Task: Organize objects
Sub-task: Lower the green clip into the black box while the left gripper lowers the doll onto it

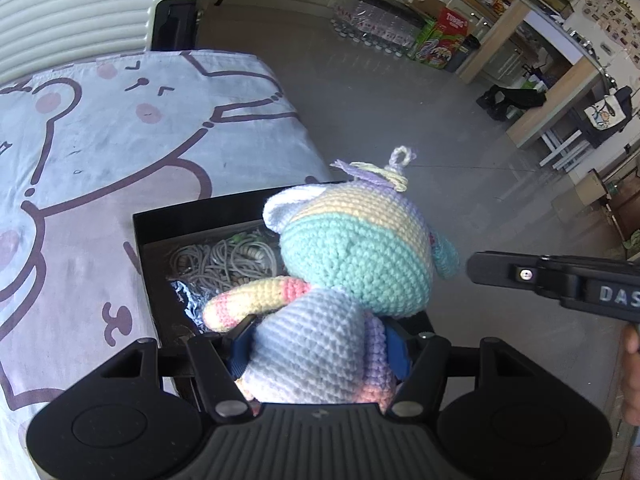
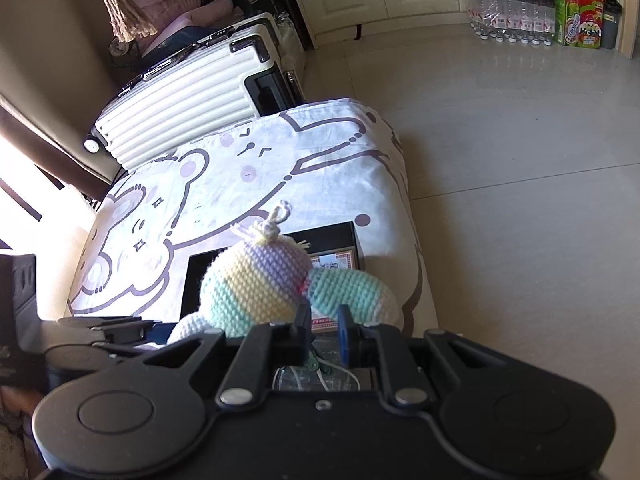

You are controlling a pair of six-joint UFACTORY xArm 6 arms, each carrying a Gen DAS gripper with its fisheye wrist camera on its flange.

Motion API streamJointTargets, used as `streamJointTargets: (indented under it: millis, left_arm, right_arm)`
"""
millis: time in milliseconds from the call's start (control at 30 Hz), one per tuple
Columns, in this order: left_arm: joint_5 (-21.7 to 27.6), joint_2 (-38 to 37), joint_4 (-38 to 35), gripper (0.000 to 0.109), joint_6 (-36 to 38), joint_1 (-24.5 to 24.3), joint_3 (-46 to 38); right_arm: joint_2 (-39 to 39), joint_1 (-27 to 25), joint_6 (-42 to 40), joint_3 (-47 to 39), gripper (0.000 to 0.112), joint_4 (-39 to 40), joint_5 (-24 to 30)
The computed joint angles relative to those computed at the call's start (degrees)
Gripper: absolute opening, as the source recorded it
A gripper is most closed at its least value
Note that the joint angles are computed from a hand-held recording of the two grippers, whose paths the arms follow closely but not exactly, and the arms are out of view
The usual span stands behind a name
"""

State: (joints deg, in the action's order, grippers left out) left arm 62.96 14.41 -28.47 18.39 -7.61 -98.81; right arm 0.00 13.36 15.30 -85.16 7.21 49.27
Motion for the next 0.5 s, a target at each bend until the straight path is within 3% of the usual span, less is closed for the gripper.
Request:
streamJointTargets:
  millis: [167, 500]
  left_arm:
    - [-3.6, 1.6, 1.5, 0.065, 0.5, -1.5, -0.2]
    - [-2.9, 5.3, 7.8, 0.066, -1.9, -4.0, -2.9]
  right_arm:
    - [0.6, -0.1, -0.7, -0.2, 0.014, 0.4, 0.0]
    - [3.1, -0.4, -2.4, -1.8, 0.014, 0.6, 1.7]
